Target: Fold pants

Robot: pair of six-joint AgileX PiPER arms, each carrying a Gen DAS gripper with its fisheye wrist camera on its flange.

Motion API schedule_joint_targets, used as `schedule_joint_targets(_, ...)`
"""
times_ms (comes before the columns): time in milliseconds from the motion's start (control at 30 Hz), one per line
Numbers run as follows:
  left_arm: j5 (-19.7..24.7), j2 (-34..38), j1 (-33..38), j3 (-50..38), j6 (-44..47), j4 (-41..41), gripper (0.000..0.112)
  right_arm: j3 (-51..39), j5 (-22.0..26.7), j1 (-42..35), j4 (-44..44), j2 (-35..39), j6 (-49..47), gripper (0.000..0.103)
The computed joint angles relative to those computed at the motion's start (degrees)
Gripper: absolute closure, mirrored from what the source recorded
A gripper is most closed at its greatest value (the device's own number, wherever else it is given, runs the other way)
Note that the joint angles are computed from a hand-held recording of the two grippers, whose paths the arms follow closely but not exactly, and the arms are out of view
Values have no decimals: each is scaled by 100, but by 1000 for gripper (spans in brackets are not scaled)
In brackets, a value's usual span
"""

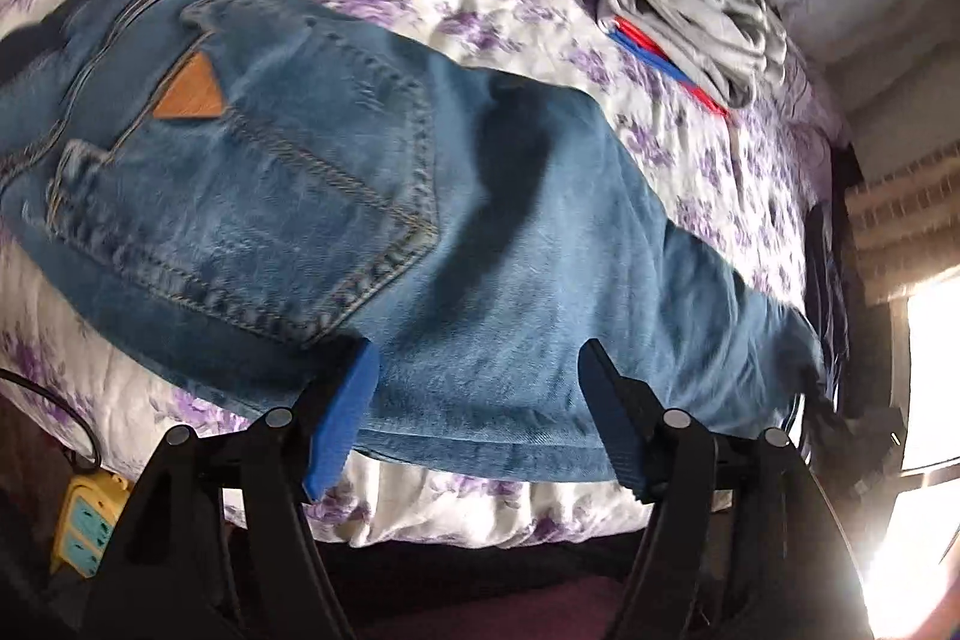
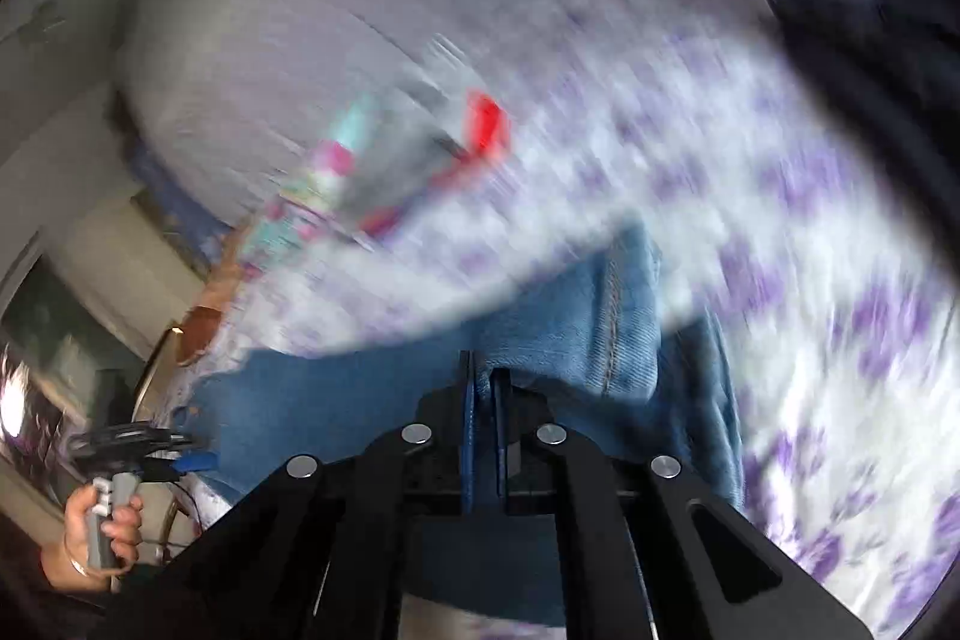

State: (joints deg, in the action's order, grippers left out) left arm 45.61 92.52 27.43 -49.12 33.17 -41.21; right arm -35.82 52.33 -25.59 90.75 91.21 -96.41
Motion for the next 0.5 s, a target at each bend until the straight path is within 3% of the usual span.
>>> schedule_joint_targets(67, -87, -83, 278, 214, 387, -362, 45, 424, 716, -430, -49, -887, -249, 97)
schedule_joint_targets(133, -21, -125, 606, 372, 828, -757, 45, 773, 1023, -746, -145, -1487, -361, 98)
schedule_joint_targets(167, 95, -116, 906, 500, 1241, -1098, 45, 916, 975, -826, -266, -1665, -286, 97)
schedule_joint_targets(233, 245, -62, 1181, 609, 1723, -1407, 45, 1169, 298, -634, -416, -1523, -299, 97)
schedule_joint_targets(300, 192, -52, 1326, 779, 2195, -1630, 45, 1262, -514, -350, -20, -795, -814, 97)
schedule_joint_targets(400, -81, -261, 1143, 972, 2512, -1606, 45, 1132, -405, -431, 408, 267, -1414, 97)
schedule_joint_targets(500, -348, -762, 853, 1193, 2584, -1405, 42, 1465, -305, -429, 781, -103, -1908, 97)
